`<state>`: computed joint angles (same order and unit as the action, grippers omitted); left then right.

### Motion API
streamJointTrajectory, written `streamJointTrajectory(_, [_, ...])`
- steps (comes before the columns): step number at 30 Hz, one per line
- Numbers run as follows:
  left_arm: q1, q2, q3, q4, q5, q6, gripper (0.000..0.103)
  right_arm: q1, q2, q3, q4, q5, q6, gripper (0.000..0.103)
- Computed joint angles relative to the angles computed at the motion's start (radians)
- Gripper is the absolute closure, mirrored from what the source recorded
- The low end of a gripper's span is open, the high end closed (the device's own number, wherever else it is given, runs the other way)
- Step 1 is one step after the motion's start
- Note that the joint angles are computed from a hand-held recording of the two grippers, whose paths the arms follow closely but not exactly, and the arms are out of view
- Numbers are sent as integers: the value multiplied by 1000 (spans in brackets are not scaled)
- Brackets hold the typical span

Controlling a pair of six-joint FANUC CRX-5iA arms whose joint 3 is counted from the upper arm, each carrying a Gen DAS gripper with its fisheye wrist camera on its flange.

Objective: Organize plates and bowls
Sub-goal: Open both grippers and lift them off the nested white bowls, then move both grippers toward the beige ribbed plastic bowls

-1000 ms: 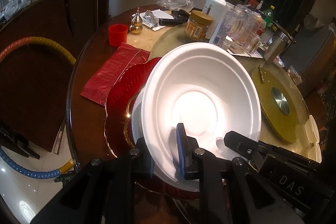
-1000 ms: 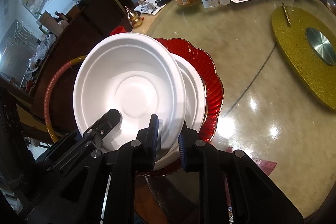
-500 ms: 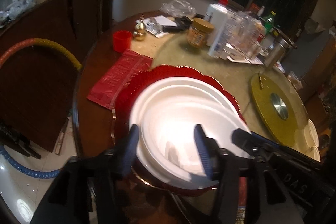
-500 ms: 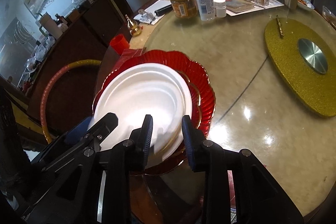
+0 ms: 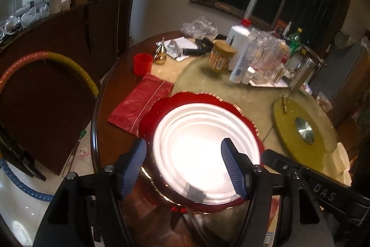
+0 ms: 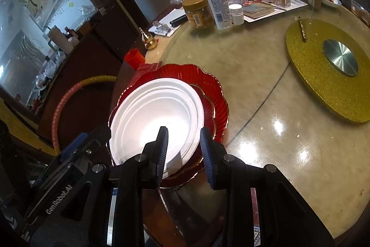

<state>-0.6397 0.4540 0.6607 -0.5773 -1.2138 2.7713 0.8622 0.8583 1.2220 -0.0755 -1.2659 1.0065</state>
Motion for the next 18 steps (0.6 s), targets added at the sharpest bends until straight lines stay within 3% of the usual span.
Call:
streamJointTrajectory(2, [-18,0,8,-37,7,22,29,-5,-38,-69,-7,47,-4,72])
streamJointTrajectory(5, [-36,-10,0,-81,50,63,23,-15,-98,-178,-11,122,-24,40])
streamJointTrajectory(6, [-40,-10,2,-90,59,72,23,-17,-113,-206,-11,142,-33,38])
streamJointTrajectory(11, [-47,10,28,-93,81,85,19,-42,-173,-319,-33,197,-60,38])
streamJointTrajectory(18, [-48,94,133,-16,84,-28,19,-87,-239,-439,-67,233,-82,38])
